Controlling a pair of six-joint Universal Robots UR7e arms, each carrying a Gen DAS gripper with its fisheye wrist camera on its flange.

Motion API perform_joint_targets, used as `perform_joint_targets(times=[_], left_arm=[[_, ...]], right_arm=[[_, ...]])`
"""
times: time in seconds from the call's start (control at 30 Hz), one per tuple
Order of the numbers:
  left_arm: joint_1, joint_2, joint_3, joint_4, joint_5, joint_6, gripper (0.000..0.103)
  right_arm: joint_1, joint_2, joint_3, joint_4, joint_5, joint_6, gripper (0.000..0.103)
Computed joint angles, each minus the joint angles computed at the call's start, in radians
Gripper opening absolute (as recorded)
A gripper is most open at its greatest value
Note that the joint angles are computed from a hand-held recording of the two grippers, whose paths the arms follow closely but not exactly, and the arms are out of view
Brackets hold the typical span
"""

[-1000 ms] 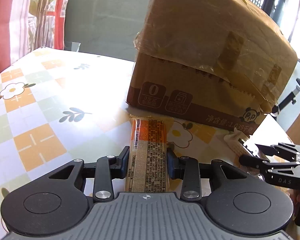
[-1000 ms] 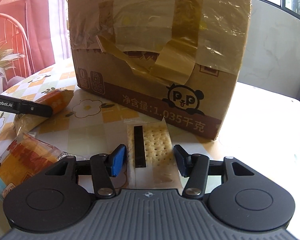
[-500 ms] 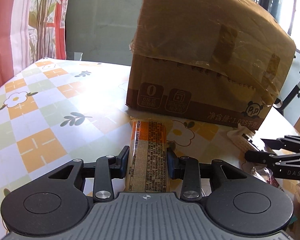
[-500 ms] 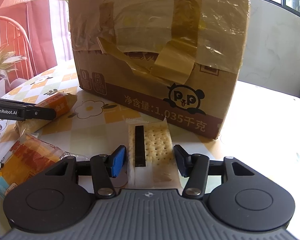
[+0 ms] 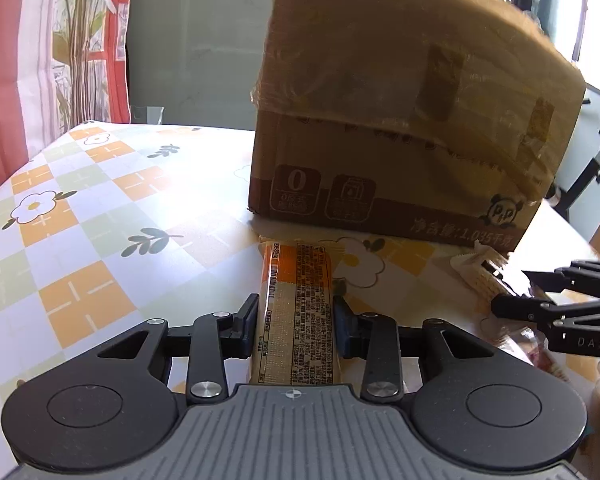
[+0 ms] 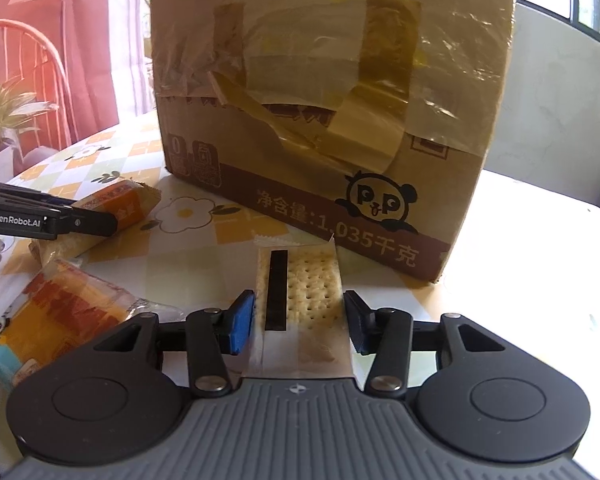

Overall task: Organize snacks
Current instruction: 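Carry both snacks over the box and open both tools to drop them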

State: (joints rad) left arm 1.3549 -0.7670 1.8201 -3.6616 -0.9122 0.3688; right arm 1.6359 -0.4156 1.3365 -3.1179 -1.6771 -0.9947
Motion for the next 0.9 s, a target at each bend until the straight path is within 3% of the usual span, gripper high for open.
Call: perform_joint_targets(times=[0.3,0.53,0.7,0.9], left_arm=[[-0.071,-0.07,0.047,-0.09,-0.06,0.107,0.039],[-0.13,-0.086,0.008,-0.153,-0.143,0.192,0.039],[-0.155,-0.057,-0.102,-0.101,-0.19,0.233,0.039],[-0.168,0.039,-0.321,0.024,-0.196,0.258,0.039]], right_arm=[[-0.003,-0.117,0.13,-0.033,0.126,0.015,0.049],[0.027,-0.188,0.142,-0.041,0.258,0.042,0.049],[0.064,-0.176,0.038,-0.006,0.303,0.044,0.049],[0.119,-0.013,-0.294,0.074,0.199,0.031,0.049]])
